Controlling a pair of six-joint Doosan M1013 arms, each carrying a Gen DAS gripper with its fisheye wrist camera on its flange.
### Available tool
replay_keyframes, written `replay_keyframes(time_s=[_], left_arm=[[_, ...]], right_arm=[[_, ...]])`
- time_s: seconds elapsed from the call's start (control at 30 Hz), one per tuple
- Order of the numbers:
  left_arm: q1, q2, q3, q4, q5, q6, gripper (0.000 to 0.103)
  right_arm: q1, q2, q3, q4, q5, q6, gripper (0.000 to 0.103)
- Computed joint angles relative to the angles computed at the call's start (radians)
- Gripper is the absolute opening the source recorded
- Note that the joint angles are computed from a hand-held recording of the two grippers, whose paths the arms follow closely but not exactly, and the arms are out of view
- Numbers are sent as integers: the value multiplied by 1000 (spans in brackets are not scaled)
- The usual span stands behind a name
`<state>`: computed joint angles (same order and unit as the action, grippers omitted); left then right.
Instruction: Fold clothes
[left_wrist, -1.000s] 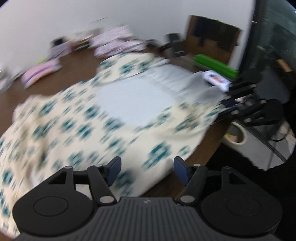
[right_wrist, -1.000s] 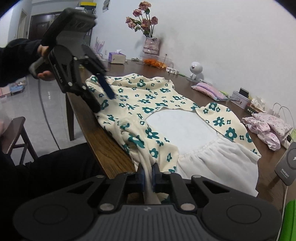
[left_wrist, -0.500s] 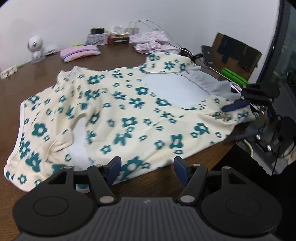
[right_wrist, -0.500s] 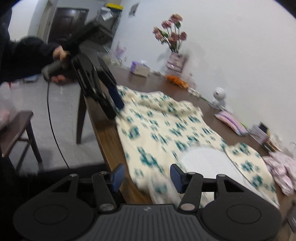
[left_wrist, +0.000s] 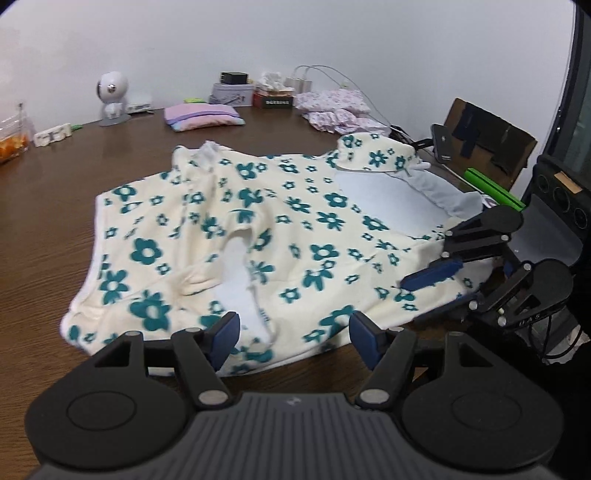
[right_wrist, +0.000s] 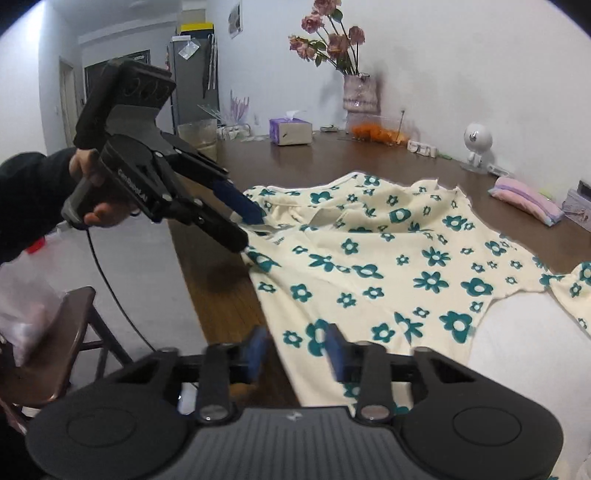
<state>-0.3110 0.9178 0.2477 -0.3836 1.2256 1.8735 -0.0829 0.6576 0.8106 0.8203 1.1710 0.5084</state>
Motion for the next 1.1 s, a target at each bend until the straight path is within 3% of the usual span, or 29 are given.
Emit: replay_keyframes(time_s=[0.07,0.13,0.3,0.43,0.57,0.6,0.67,0.7,0.73,0.8,0.9,0.97,1.03,1.07,1.1], left_arm=[[2,-11,18,-5,-12,1,67],[0,-32,55,0,-28,1,69],[-26,-157,287,83,-146,22,74],[-85,-269,504,345,-366,31,79],[-109,-295,580,448,-466,180,79],[-108,-283,562,452,-451,200,79],[-104,-263,529,432,-431,241,79],[-97,-251,506,398,-415,266,78],[-90,-237,480,365,-393,286,77],[-73,-190,386,311,-299,273,62],[-48,-121,247,223,-165,226,46],[-32,-81,167,165,-94,213,45],[-25,-69,148,135,-82,222,40],[-22,-65,142,123,-79,224,22],[-19,-58,128,112,-64,221,8]], right_arm=[[-7,15,-21,15,13,52,9],[-17,29,-42,36,39,79,4],[-51,37,-53,90,147,47,0],[-77,61,-80,144,224,89,0],[-82,78,-108,149,246,106,1],[-76,49,-72,116,193,65,4],[-69,-20,23,72,66,-45,19],[-69,-55,71,68,7,-115,36],[-75,-76,97,48,-16,-153,43],[-87,-114,144,6,-58,-222,43],[-105,-121,148,-64,-57,-151,41],[-108,-121,157,-81,-78,-139,38],[-111,-109,150,-80,-70,-139,29],[-115,-103,149,-58,-72,-148,24],[-116,-93,135,-51,-61,-135,10]])
